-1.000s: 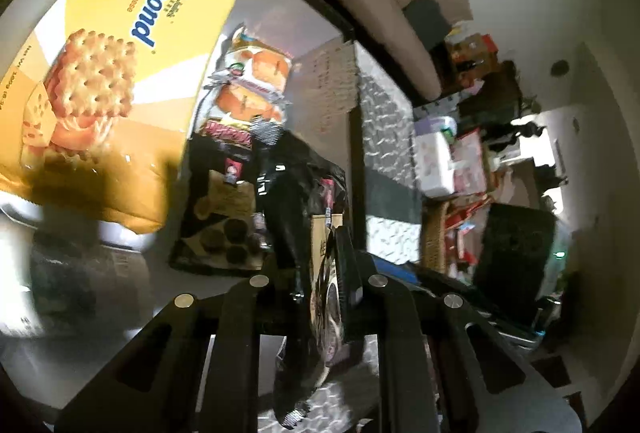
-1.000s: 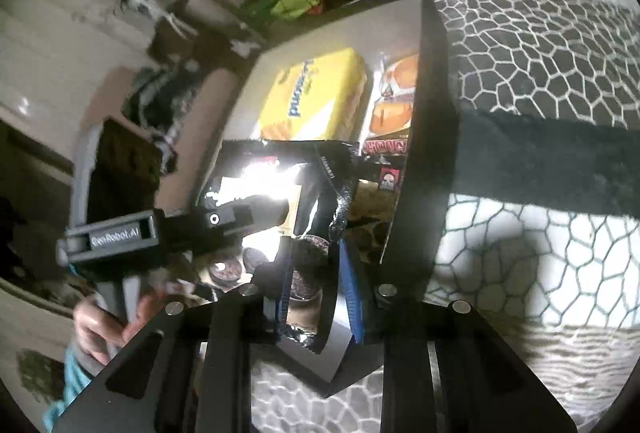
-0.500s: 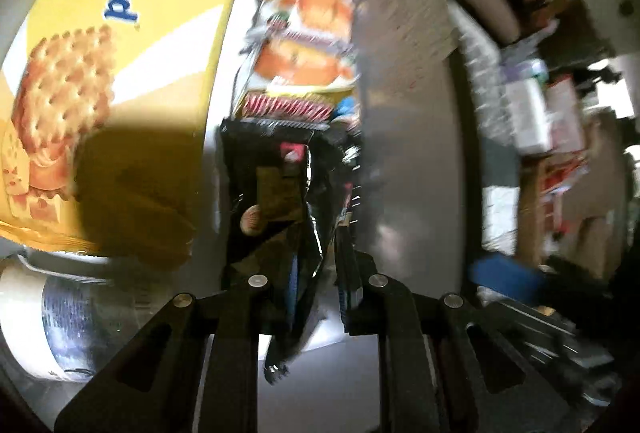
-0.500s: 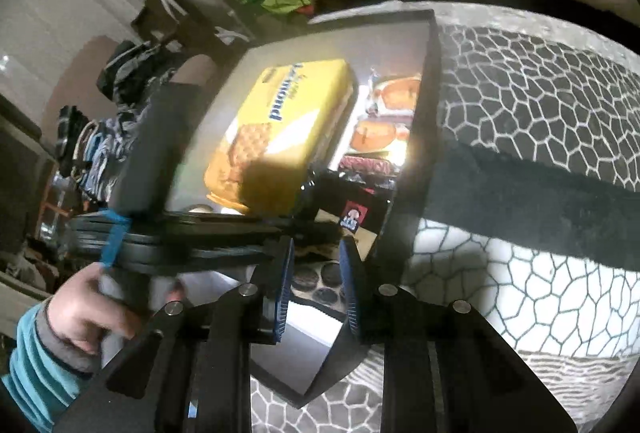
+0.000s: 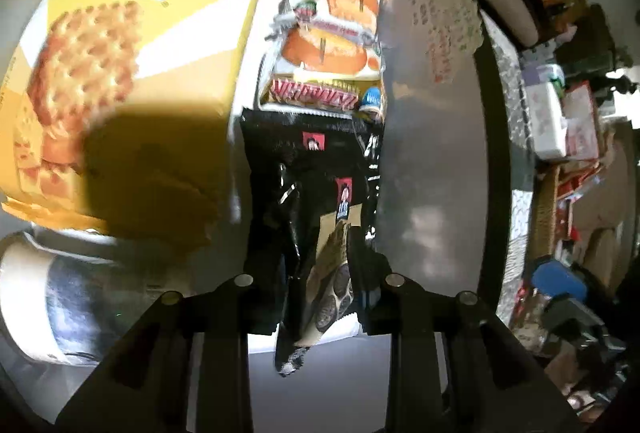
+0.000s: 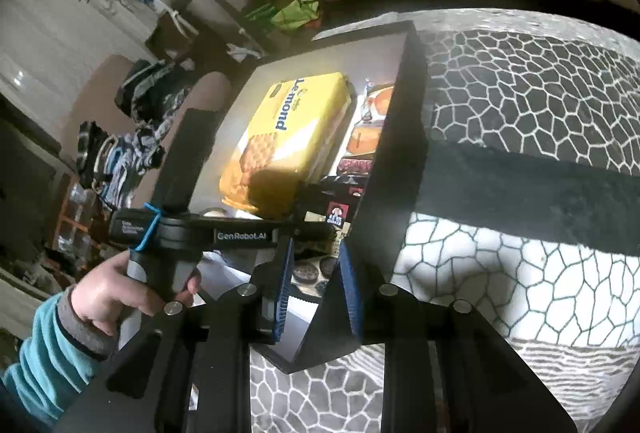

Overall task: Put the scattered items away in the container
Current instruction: 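Carry the black pack with both grippers over the open box, then lower the black pack into the box beside the cup and open both grippers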

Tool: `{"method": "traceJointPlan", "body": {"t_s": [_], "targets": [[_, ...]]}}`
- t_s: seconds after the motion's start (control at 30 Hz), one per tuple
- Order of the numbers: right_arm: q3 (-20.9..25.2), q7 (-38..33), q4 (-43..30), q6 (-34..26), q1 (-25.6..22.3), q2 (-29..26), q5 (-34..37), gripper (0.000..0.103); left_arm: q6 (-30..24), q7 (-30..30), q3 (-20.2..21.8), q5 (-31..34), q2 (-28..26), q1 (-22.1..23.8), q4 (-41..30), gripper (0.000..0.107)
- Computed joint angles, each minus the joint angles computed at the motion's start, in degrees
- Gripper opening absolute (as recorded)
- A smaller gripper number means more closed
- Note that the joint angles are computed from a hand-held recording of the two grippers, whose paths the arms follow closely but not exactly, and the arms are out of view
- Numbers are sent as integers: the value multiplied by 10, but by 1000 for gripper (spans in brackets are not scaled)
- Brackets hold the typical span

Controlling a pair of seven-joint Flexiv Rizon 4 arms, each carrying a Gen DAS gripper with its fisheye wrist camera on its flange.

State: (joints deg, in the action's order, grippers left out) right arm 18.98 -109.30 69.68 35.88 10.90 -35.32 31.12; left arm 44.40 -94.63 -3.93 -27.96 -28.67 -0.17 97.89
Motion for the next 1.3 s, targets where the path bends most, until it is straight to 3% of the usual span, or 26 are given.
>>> {"method": "traceJointPlan", "body": {"t_s": [0.17, 0.3, 0.37, 0.6, 0.7, 0.97, 1.1, 1.17, 1.2, 1.23, 1.3], "targets": [[5, -12, 11, -7, -10, 13, 12, 25, -60, -53, 34, 115, -22, -39, -69, 40], [6, -29, 25, -6, -16, 26, 24, 26, -31, -74, 51, 162, 10, -46, -70, 56], [5, -31, 28, -7, -17, 30, 29, 26, -27, -86, 55, 179, 22, -48, -70, 57], [-3, -30, 34, -6, -6, 36, 22, 29, -37, -73, 41, 157, 31, -26, -53, 59], [-4, -28, 42, 5, 2, 39, 14, 39, -28, -59, 17, 102, 26, -16, -30, 73], [-2, -24, 55, 4, 2, 49, 18, 39, -51, -65, 13, 75, -5, -19, -42, 73], [-6, -20, 53, 4, 5, 50, 11, 39, -29, -46, -4, 31, -5, -12, -27, 73], [-8, -15, 55, 10, 8, 52, 6, 39, -38, -63, 16, 68, 4, -26, -34, 73], [-9, -14, 57, 13, 10, 54, 3, 42, -34, -66, 21, 80, 13, -30, -30, 77], [-10, -13, 60, 18, 13, 56, -3, 45, -26, -70, 28, 92, 26, -33, -22, 87], [-12, -15, 71, 37, 21, 63, -15, 64, -11, -95, 51, 138, 56, -46, -7, 99]]}}
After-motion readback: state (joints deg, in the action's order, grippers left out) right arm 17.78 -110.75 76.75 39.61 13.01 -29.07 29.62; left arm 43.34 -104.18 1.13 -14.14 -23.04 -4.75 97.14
